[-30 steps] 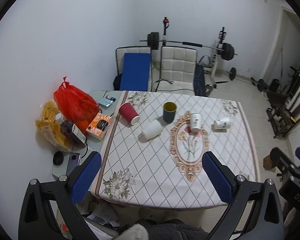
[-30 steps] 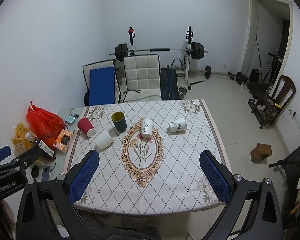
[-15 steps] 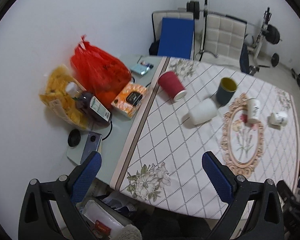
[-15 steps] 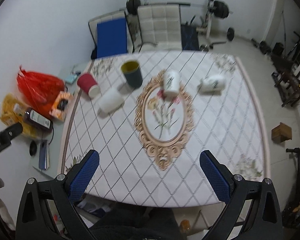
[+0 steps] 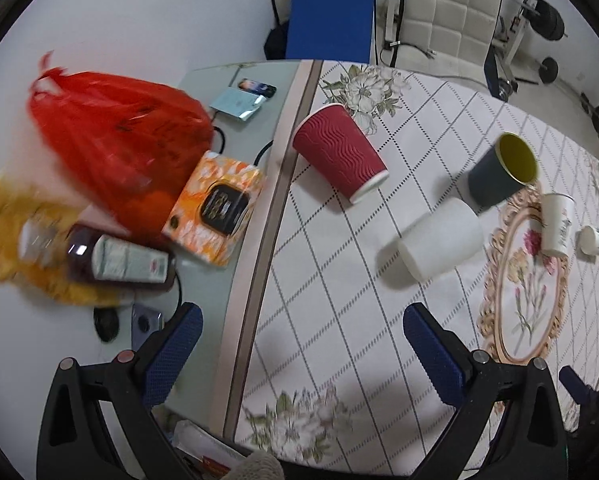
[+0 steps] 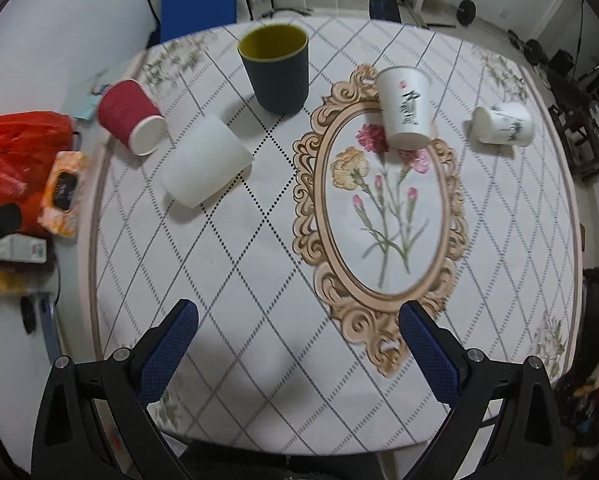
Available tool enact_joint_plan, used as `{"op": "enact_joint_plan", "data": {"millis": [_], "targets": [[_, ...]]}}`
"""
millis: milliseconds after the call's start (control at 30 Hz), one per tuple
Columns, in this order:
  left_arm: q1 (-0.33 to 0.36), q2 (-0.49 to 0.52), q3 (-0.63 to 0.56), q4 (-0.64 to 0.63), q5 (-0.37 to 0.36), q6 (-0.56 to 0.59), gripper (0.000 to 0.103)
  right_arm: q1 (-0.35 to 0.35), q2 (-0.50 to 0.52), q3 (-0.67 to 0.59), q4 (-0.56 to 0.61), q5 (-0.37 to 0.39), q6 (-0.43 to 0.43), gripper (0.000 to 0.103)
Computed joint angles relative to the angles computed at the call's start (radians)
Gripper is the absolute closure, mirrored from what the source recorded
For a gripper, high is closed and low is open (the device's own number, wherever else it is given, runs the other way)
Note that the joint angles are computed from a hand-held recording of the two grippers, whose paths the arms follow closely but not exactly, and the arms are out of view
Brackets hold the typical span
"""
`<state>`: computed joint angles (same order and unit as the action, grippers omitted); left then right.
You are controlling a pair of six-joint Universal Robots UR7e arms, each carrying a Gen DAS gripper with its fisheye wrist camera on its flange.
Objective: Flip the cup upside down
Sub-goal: 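Move the left tool to the red ribbed cup lying on its side and grasp it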
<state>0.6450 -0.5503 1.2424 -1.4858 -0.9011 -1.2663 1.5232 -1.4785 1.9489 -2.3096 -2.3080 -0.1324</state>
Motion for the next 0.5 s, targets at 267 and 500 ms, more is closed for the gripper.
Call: {"op": "enact_joint_plan", "data": {"millis": [267, 500], "targets": [[0.137, 0.104, -0.173, -0.040, -0.034, 0.140, 0.000, -0.018, 0.176, -0.109, 0.008, -0.075, 0.066, 0.001], [0.264, 0.149, -0.255, -0.192, -0.191, 0.161, 0.000, -0.031, 0.257, -0.199, 0.045, -0.116, 0.117, 0.001]]}}
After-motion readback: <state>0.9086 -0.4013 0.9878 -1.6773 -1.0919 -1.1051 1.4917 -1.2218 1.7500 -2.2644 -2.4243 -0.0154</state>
